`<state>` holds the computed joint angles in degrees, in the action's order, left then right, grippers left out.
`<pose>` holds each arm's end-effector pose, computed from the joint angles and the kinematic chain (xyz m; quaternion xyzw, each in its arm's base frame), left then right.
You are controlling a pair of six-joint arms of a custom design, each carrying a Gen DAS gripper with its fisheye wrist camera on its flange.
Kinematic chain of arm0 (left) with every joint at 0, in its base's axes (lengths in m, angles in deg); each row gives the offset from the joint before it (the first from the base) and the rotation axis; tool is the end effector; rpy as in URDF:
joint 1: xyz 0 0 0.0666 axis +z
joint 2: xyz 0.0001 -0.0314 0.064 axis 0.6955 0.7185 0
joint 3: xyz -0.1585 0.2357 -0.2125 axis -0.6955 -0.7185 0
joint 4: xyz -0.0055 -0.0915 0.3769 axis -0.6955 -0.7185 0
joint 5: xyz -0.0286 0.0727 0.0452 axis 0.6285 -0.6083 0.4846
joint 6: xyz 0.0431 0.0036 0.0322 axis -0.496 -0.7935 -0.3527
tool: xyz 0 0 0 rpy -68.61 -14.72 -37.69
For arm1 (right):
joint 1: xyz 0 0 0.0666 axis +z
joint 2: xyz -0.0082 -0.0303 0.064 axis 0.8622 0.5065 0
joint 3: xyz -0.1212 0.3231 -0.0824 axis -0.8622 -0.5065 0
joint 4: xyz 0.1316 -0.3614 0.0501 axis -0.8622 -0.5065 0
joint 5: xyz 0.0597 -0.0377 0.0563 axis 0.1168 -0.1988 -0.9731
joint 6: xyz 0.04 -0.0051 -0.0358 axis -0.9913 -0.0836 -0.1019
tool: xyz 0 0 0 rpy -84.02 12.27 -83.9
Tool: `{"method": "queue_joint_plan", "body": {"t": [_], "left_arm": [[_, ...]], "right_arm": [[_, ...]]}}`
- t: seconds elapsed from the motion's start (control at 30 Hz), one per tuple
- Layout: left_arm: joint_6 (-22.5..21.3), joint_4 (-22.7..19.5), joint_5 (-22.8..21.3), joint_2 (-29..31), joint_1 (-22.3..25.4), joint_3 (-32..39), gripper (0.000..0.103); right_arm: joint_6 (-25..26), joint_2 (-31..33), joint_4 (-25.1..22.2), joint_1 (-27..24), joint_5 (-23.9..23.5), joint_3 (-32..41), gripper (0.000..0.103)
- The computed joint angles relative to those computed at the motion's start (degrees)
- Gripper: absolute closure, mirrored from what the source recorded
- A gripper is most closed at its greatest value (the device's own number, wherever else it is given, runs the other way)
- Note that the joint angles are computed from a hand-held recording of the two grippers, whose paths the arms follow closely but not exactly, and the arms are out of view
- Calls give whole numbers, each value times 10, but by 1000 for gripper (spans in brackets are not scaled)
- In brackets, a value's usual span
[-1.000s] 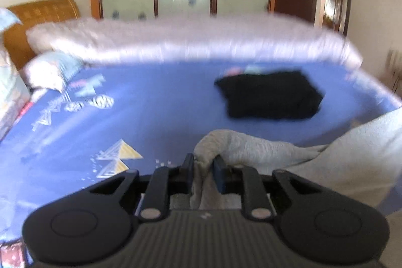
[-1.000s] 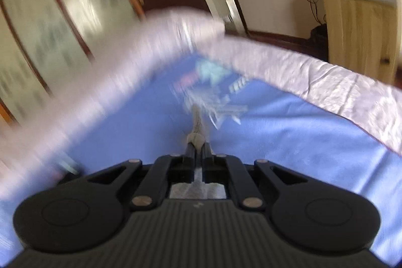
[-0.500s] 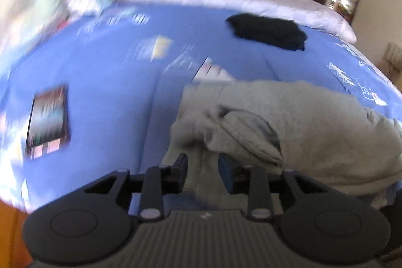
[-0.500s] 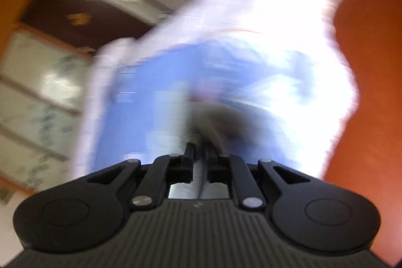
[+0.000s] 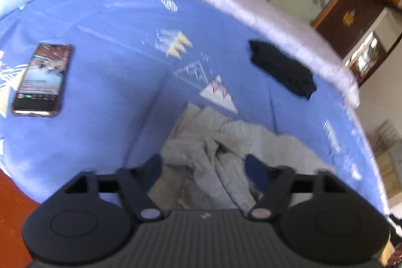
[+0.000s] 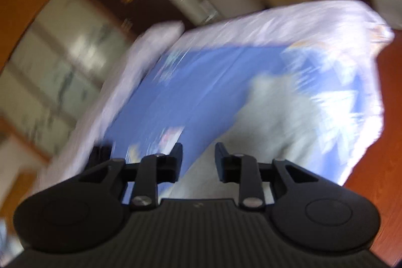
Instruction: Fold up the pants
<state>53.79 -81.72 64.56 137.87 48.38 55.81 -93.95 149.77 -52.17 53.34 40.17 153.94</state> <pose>0.5430 0.0414 0.3902 -0.3409 0.8578 -0.0997 0.3714 0.7326 -0.0661 0.3896 0.1665 0.8561 0.2648 0.4115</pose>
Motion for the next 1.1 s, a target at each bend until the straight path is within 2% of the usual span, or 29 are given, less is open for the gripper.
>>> {"method": "queue_joint_plan", "body": {"t": [0.03,0.07,0.13,0.17,0.2,0.23,0.27,0.33,0.37,0.43,0.47,0.53,0.57,0.63,0.67,0.7,0.77,0.83,0.97,1.1], "left_arm": [[3,-12,2,15,-2,13,20],[12,-24,12,29,-2,26,24],[35,-25,36,41,0,31,64],[43,-19,47,42,1,28,92],[53,-3,45,32,1,15,91],[54,33,36,10,-1,-13,91],[40,77,29,-18,-5,-46,92],[-16,147,-5,-76,-21,-110,91],[-41,152,-29,-93,-32,-129,89],[-63,104,-68,-90,-48,-130,86],[-59,76,-77,-78,-50,-127,84],[-35,0,-88,-37,-51,-100,69],[-26,-14,-91,-30,-51,-95,60],[-36,-6,-91,-38,-50,-94,57],[-45,3,-93,-45,-48,-94,46],[-43,19,-98,-54,-45,-99,30],[-26,43,-87,-66,-37,-108,18],[-13,36,-71,-66,-28,-104,20],[-18,35,-81,-58,-28,-99,20],[-21,24,-66,-38,-19,-75,20]], "right_arm": [[18,9,-20,9,-2,11,71],[34,20,-46,18,-4,24,71],[57,47,-106,31,-5,56,71],[68,51,-115,37,1,49,71],[75,44,-96,38,9,28,73],[83,30,-79,40,14,5,72],[97,30,-87,42,17,11,72],[112,41,-112,37,5,37,72],[108,46,-115,33,-8,43,72],[72,46,-104,25,-33,36,73],[50,52,-98,23,-40,41,72],[25,44,-88,23,-47,29,72],[23,50,-97,25,-44,43,72],[36,69,-129,30,-36,85,72],[44,72,-137,31,-33,94,72],[48,77,-142,33,-30,104,72],[42,84,-141,36,-27,112,72],[32,92,-145,36,-27,124,72],[36,103,-165,37,-25,151,72],[25,55,-101,33,-30,67,70]]}}
